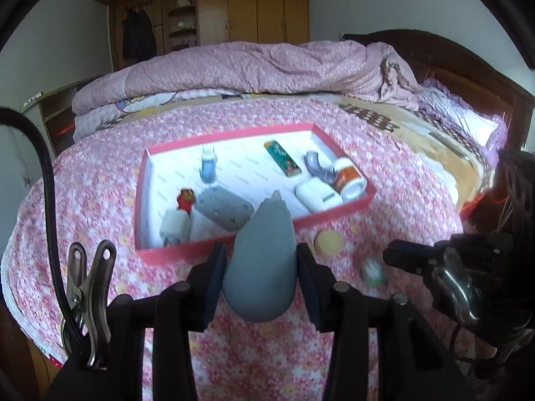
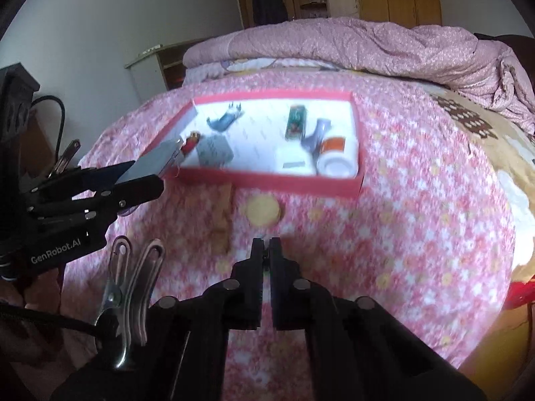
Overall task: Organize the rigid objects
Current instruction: 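Carry the blue pad and green keychain over the pink tray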
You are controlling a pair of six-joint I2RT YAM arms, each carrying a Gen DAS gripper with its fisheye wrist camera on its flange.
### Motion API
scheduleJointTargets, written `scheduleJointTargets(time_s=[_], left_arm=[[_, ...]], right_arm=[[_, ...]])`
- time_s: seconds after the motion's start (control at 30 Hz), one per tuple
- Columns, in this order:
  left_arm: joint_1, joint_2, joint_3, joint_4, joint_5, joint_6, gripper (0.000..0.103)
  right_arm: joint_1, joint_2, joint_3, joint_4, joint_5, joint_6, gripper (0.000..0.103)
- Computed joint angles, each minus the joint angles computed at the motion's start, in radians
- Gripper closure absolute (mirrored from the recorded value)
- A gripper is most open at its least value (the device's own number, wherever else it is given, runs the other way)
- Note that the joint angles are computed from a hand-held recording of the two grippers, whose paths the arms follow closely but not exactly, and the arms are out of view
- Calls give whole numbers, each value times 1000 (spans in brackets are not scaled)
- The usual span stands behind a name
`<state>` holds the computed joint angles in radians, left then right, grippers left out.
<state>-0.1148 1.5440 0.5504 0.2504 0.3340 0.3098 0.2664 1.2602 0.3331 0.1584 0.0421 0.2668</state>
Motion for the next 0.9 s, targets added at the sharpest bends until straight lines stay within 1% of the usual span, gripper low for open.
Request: scheduleJointTargets(time_s=[0.1, 0.43, 0.57, 0.6, 0.63, 0.7, 0.8, 0.87, 0.9], left_arm=[[7, 5, 22, -10, 6, -14, 59], [44, 95, 38, -11, 33, -33, 59], [56, 106, 37, -11, 40, -37, 59], [58, 106, 36, -10, 41, -37, 59], [60, 105, 33, -9, 41, -36, 59], [62, 102, 31, -10, 40, -34, 59], [66, 100, 32, -14, 43, -38, 59], [67, 96, 29, -14, 46, -40, 59], [66, 94, 26, -13, 45, -39, 59]], right_arm=[[-15, 12, 6, 8, -2, -9, 99], [-82, 97, -69, 82, -93, -3, 97], [-61, 127, -91, 105, -93, 4, 82], [-55, 123, -98, 113, -94, 7, 77], [-52, 115, -105, 120, -97, 8, 74], [-38, 87, -121, 133, -104, 3, 64], [-13, 51, -131, 122, -136, -46, 59], [3, 36, -136, 108, -169, -86, 58], [14, 33, -139, 109, -169, -94, 58]])
